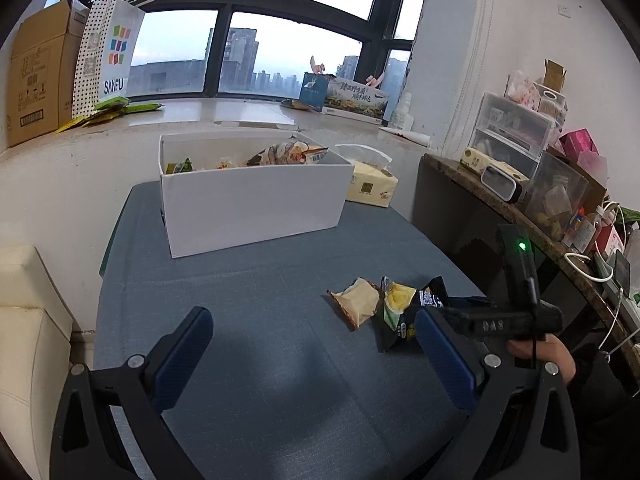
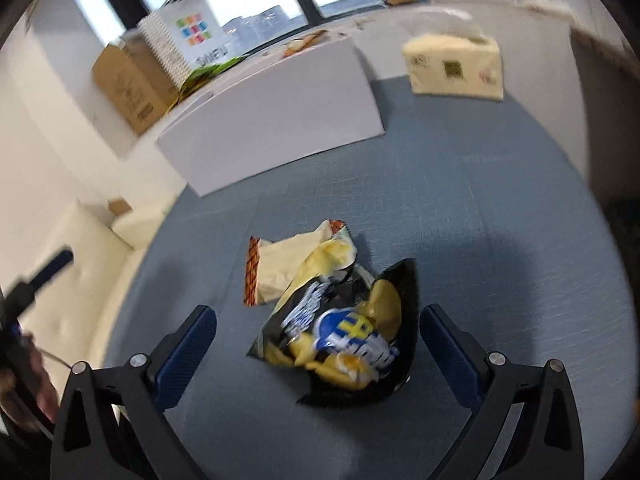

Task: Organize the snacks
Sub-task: 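Grasp the blue-and-yellow chip bag with the right tool while the left tool grasps the cream pastry pack, then lower both packs into the white box and open both tools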

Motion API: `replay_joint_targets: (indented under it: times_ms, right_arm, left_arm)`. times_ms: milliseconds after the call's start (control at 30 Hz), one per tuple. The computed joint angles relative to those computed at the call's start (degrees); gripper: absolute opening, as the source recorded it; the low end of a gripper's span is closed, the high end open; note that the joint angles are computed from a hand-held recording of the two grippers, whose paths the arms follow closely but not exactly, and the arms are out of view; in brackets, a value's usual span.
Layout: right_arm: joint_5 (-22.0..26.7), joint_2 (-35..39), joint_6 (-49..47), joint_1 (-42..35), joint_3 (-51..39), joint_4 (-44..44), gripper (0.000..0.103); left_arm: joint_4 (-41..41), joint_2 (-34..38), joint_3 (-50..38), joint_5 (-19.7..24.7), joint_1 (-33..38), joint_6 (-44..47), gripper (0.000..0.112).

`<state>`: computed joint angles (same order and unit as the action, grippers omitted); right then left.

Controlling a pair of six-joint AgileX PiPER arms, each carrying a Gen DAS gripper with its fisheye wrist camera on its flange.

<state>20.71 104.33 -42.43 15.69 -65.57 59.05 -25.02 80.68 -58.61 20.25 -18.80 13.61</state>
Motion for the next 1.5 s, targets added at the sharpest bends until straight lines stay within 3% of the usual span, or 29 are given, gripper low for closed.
replay_joint_targets:
  times_ms: [33, 67, 167, 367, 467, 567, 733, 833, 967, 1033, 1067, 1100, 1133, 1200, 1300, 1500]
  right_arm:
    - [0.8, 0.9, 0.9, -0.6, -0.5, -0.2, 0.069]
    - [1.2, 1.5, -0.4, -1.0, -0.5, 1.2, 0.061]
    - [2.5, 0.0, -8.2, -1.8, 1.7, 7.4, 0.055]
    - [-0.2, -8.3, -20.8, -3.6, 9.3, 19.2, 0.053]
    - [-0.4, -12.1, -21.7, -5.3, 12.0, 20.0, 0.053]
    - [0.4, -16.1, -24.0, -7.8, 15.1, 22.3, 0.053]
    - [2.3, -19.5, -26.4, -11.4, 18.3, 26.0, 0.053]
    - [3.7, -19.9, -27.8, -13.1, 19.1, 27.1, 0.053]
    - [5.5, -20.1, -30.6, -14.9, 20.3, 29.8, 0.053]
    - [6.0, -19.7, -31.3, -15.5, 20.6, 31.1, 0.053]
    - [6.3, -19.3, -31.4, -15.6, 20.5, 31.2, 0.053]
    - [6.1, -19.1, -31.7, -15.4, 20.5, 31.7, 0.053]
    - [6.1, -18.9, -31.7, -15.2, 20.5, 31.6, 0.053]
    - [6.0, -18.8, -32.0, -14.8, 20.7, 31.7, 0.053]
    - [5.6, -18.9, -32.0, -14.1, 20.6, 31.6, 0.053]
    - [5.2, -17.4, -30.3, -11.3, 17.5, 29.9, 0.054]
  left_arm:
    - [-0.1, 0.2, 0.0, 0.1, 0.0, 0.2, 0.103]
    - [0.3, 0.5, -0.2, 0.1, -0.2, -0.2, 0.103]
    - [1.3, 1.4, -0.5, 0.2, -0.9, -0.8, 0.103]
    - [4.7, 6.6, -4.8, 1.6, -3.7, -0.2, 0.103]
    - [8.1, 11.0, -9.3, 2.8, -6.3, 0.2, 0.103]
    - [5.5, 16.1, -14.2, 3.1, -8.2, 7.1, 0.103]
    - [3.3, 27.8, -27.8, 10.2, -9.2, 12.8, 0.103]
    - [2.8, 36.5, -38.4, 17.6, -8.5, 14.7, 0.103]
    - [6.4, 43.5, -47.3, 23.2, -7.6, 11.9, 0.102]
    - [5.5, 45.4, -49.3, 25.0, -6.9, 12.5, 0.094]
    - [6.5, 44.6, -47.7, 23.0, -7.2, 13.4, 0.083]
    - [7.2, 43.7, -46.4, 21.4, -7.4, 13.8, 0.055]
    - [6.8, 43.4, -46.5, 21.7, -7.1, 13.3, 0.047]
    - [4.8, 43.4, -47.4, 23.7, -5.9, 11.8, 0.046]
    - [4.5, 38.4, -40.5, 18.2, -5.2, 12.2, 0.046]
    - [-11.7, 24.4, -24.7, 8.0, 0.8, 19.8, 0.046]
